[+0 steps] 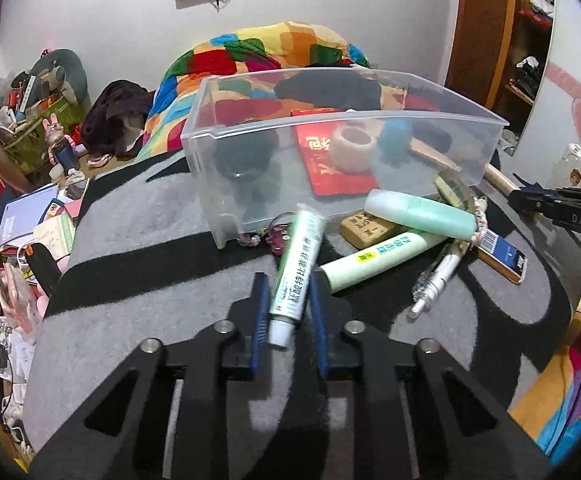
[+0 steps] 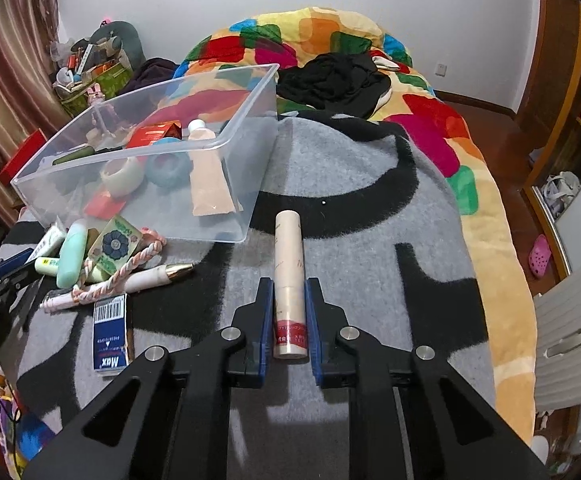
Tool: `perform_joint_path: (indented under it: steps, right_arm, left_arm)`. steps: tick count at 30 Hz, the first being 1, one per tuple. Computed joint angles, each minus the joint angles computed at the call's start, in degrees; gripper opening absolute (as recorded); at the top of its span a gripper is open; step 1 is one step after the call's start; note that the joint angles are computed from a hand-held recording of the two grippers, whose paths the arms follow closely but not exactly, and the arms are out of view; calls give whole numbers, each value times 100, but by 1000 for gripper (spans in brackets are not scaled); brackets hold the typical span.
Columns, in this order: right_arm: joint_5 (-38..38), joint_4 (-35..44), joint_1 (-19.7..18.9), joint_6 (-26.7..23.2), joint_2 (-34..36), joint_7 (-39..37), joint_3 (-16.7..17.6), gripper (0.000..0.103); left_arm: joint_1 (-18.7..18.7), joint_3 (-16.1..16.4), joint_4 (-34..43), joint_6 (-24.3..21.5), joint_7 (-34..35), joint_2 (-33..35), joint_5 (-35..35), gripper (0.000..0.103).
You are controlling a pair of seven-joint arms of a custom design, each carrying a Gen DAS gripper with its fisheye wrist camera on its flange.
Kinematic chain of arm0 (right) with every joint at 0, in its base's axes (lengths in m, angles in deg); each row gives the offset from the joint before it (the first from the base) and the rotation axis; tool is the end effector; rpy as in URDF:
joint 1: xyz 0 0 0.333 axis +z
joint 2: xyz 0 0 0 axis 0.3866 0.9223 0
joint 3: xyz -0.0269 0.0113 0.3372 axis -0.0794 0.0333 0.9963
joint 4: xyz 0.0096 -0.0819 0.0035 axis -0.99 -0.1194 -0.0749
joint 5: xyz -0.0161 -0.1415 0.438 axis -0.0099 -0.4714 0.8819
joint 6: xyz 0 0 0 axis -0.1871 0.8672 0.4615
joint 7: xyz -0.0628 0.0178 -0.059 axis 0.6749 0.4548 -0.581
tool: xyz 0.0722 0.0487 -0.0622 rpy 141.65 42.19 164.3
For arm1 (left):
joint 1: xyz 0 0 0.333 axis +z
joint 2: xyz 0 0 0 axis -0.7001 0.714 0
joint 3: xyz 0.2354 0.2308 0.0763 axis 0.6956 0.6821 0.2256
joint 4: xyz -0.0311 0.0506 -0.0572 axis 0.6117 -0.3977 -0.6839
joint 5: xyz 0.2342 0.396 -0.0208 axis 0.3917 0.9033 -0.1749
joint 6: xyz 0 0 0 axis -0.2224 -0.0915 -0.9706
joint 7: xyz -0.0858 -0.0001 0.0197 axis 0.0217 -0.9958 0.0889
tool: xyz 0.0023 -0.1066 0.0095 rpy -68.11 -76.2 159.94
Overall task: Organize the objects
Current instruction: 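Grasp the white toothpaste tube with the left tool while the right tool grasps the beige cylinder, then carry the toothpaste tube and beige cylinder into the box while both tools release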
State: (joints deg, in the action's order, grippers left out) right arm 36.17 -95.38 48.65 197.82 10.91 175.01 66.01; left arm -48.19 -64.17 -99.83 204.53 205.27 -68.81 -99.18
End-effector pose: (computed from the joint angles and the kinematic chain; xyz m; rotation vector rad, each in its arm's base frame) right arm 0.5198 0.3488 0.3494 -1.6582 2.0054 -0.5615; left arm 0.5776 -0.1820 0.3235 -1.3235 2.2840 -0.8137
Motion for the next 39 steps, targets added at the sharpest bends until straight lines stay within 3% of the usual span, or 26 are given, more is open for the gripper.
perform_joint_path:
  steps: [2,5,10,18,24,29,39]
  right_arm:
    - [-67,-65,3,36,-67,82,-4,14]
    - [-243,-163,8,31,-199,286,19,14]
    - [-557,-275,-46,27,-426,584,102,14]
    - [-1096,-243,-116,42,-677,949,259,14]
    - [-1396,11,-135,9,-644,1000,319,14]
    - [-1475,279,-113,15,-470,885,289,14]
    - [-688,960,-83,438,249,-43,0,14]
  left_arm:
    - [-13,-9,-93,105,-39,-57,-27,15]
    - [215,-266,-187,31,443,-210,-745,15]
    - [96,-208,-332,23,1399,-529,-2061,15]
    - [-413,261,-244,-171,3072,-947,-4025,15]
    - [-770,655,24,-390,3552,-1005,-4622,15]
    - [-805,763,300,-575,2956,-805,-4173,15]
    - [-578,706,910,-994,687,-159,-1862,15]
